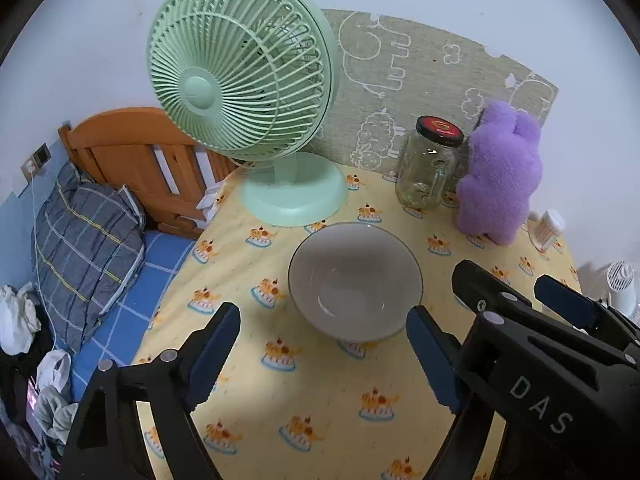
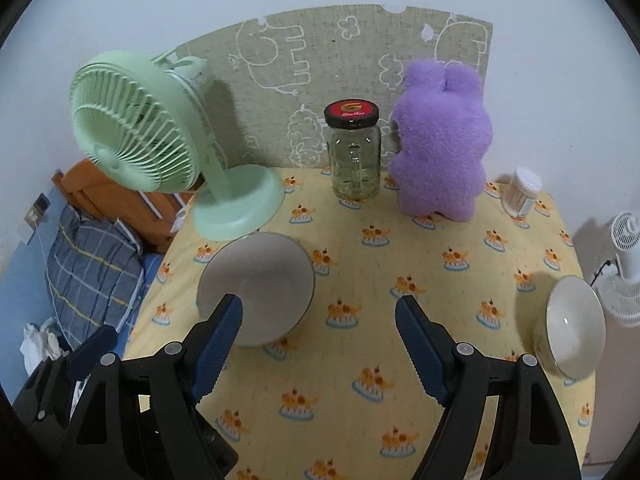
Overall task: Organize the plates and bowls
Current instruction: 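Move both tools to the grey bowl in front of the green fan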
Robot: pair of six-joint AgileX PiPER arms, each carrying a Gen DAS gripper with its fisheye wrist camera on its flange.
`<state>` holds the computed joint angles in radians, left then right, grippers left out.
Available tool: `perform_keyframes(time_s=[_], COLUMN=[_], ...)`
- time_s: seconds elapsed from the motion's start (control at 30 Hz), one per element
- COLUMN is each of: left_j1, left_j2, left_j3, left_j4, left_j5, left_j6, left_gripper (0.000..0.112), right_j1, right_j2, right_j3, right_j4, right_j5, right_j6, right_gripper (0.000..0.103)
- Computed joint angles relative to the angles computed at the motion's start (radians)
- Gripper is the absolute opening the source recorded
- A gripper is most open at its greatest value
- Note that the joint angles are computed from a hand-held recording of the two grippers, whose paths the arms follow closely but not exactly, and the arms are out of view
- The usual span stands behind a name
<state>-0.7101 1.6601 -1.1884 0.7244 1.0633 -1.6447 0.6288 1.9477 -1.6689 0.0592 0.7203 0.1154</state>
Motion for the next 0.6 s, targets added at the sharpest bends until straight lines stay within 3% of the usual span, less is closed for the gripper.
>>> perform_keyframes(time_s=[0.27,0.5,0.6], left_j1=[0.129,0.222,0.246], left_j2=[0.092,0.156,0.186], left_j3=[-0.041,-0.033,-0.033], left_j4=[-0.016,-0.04,-0.054], left_j5=[-0.064,-0.172,-0.206], left_j6=[0.05,0.121,0.147], left_gripper=[0.076,0.056,0.047], right_j1=[-0.017,-0.008,0.0], right_j2=[0.191,0.352,0.421], right_j3=[-0.231,-0.427,-0.513], right_j4=[0.041,0.043,0.044], right_j5=[0.065,0.14,0.186], right_j6=[-0.05,-0.057,-0.055], right_gripper=[0.078,0.066,0.053])
